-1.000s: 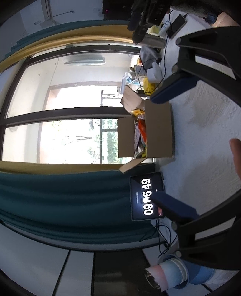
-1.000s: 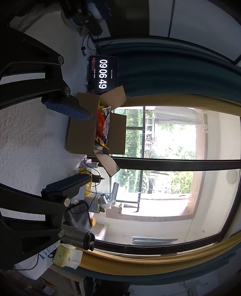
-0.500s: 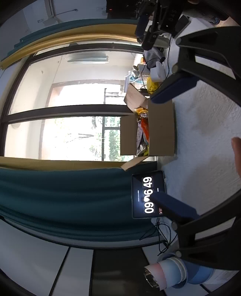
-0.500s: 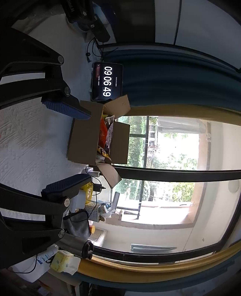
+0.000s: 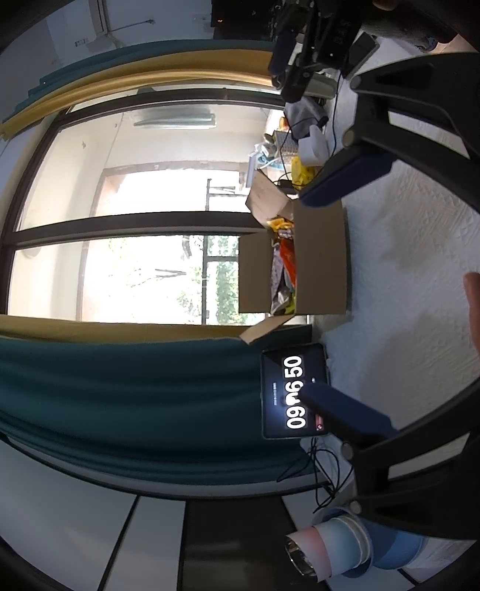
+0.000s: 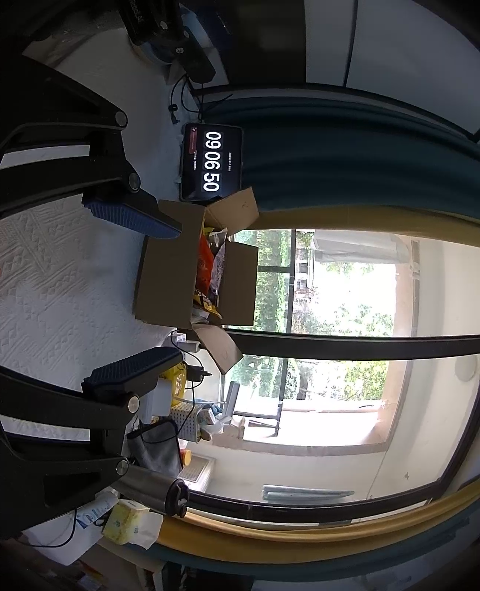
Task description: Organize snacks
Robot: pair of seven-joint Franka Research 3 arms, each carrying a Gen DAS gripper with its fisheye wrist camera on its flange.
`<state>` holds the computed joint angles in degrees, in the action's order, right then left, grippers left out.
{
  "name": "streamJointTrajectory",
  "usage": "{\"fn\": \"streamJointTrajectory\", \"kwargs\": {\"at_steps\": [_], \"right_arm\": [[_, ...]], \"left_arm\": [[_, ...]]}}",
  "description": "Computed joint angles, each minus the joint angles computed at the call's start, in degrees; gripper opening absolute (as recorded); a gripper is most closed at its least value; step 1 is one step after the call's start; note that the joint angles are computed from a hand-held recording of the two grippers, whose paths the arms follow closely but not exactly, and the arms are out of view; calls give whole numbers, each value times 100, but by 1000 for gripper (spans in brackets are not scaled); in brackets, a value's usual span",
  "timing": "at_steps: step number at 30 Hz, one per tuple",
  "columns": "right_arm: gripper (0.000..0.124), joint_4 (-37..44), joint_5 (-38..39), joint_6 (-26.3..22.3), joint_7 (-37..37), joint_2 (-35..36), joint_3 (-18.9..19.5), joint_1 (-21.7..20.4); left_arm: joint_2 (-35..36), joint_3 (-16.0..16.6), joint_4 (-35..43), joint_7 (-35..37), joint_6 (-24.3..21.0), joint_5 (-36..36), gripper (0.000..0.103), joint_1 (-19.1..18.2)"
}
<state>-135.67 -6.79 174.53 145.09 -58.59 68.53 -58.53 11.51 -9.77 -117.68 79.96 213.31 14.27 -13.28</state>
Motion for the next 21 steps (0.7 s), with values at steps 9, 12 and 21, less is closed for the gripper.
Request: {"fn": "streamJointTrajectory", "kwargs": {"at_steps": [9, 12, 21], "right_arm": [[65, 4, -4, -56, 57, 14, 4, 12], [65, -5, -6, -65, 87, 14, 3, 21], [65, -18, -34, -102, 162, -8, -12, 36]], "left_arm": [[-9, -3, -14, 43, 23, -33, 97, -28], [-9, -6, -17, 46, 19, -37, 97, -30], [-15, -25, 29, -130, -93, 109, 97, 11]]}}
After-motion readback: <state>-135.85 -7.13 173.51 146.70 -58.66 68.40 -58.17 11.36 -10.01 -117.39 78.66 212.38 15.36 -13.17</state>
